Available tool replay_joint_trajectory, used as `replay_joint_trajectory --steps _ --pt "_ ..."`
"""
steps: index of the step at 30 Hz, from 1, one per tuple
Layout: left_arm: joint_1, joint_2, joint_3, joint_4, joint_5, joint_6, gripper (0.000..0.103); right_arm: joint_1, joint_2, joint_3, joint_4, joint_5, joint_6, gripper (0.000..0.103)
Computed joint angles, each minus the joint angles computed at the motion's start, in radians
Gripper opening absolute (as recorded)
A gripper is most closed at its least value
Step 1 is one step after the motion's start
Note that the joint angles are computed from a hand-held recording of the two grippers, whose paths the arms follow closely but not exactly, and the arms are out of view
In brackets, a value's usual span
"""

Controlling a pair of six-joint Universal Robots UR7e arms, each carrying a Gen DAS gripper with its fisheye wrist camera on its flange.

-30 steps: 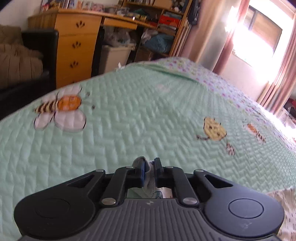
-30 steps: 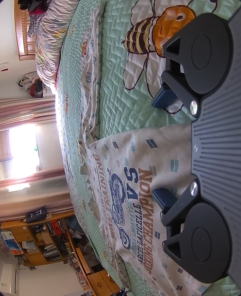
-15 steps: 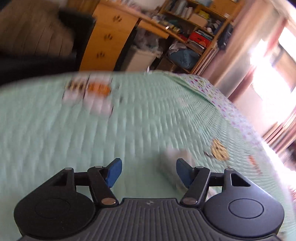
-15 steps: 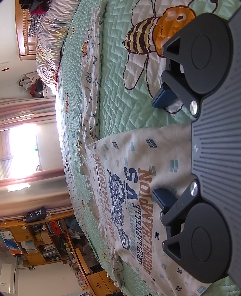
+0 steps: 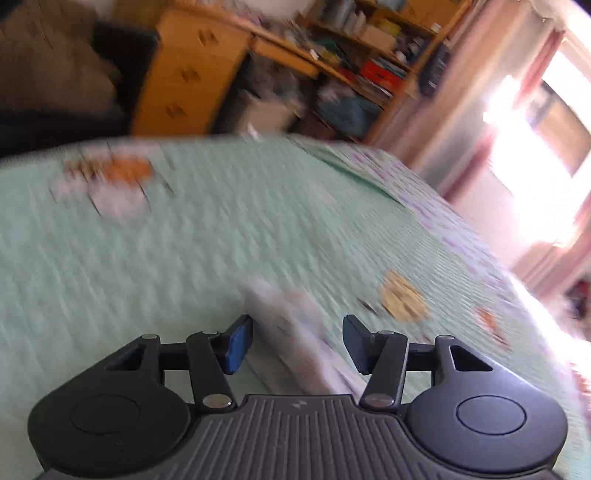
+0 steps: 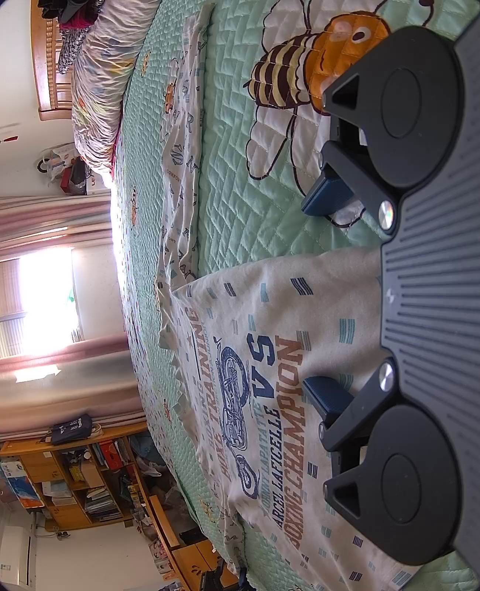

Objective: Fold clothes

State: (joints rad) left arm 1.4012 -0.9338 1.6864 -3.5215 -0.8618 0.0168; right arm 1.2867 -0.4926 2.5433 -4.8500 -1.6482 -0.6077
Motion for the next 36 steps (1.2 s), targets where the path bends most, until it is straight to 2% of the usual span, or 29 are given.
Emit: replay_joint_trajectory --steps 1,5,8,13,18,23,26,28,30,33,34,36 --pt "-0.004 -0.013 0.015 0.005 0.013 -0.029 0.056 0.0 0.0 0.0 -0.001 0.001 0.0 0.094" --pt "0.019 -0.122 0.198 0.026 -0.138 -0.21 0.059 -0.002 0.001 0.002 -0.003 0.004 0.002 0.094" --pt "0.037 -0.149 0.291 -0.049 -0.216 -0.25 0.06 -0.004 0.001 0.003 -0.006 0.009 0.003 0.094" --pt "0.052 -0.124 0.265 -0.043 -0.277 -0.364 0.061 0.0 0.005 0.001 -0.008 0.004 0.003 0.094" --pt "0.039 -0.101 0.283 -0.035 -0.331 -0.36 0.06 0.005 0.007 0.0 -0.009 -0.002 0.004 0.094" --pt "0.029 -0.08 0.285 -0.062 -0.333 -0.432 0.06 -0.004 0.0 0.003 -0.005 0.01 0.004 0.094" --pt "-0.02 -0.065 0.336 -0.119 -0.278 -0.336 0.062 -0.005 -0.001 0.004 -0.004 0.011 0.006 0.094" --pt "-0.086 -0.02 0.386 -0.234 -0.153 -0.154 0.067 -0.007 -0.002 0.006 -0.005 0.016 0.009 0.094" --pt "-0.154 0.046 0.422 -0.381 -0.023 0.053 0.085 -0.013 -0.003 0.012 -0.013 0.028 0.017 0.094" --pt "-0.196 0.127 0.424 -0.54 0.055 0.26 0.102 -0.033 -0.023 0.036 -0.022 0.072 0.064 0.093" --pt "-0.199 0.136 0.418 -0.55 0.063 0.278 0.102 -0.045 -0.05 0.049 -0.011 0.097 0.096 0.093" --pt "-0.189 0.124 0.412 -0.494 0.064 0.239 0.102 -0.069 -0.106 0.074 0.014 0.145 0.16 0.093"
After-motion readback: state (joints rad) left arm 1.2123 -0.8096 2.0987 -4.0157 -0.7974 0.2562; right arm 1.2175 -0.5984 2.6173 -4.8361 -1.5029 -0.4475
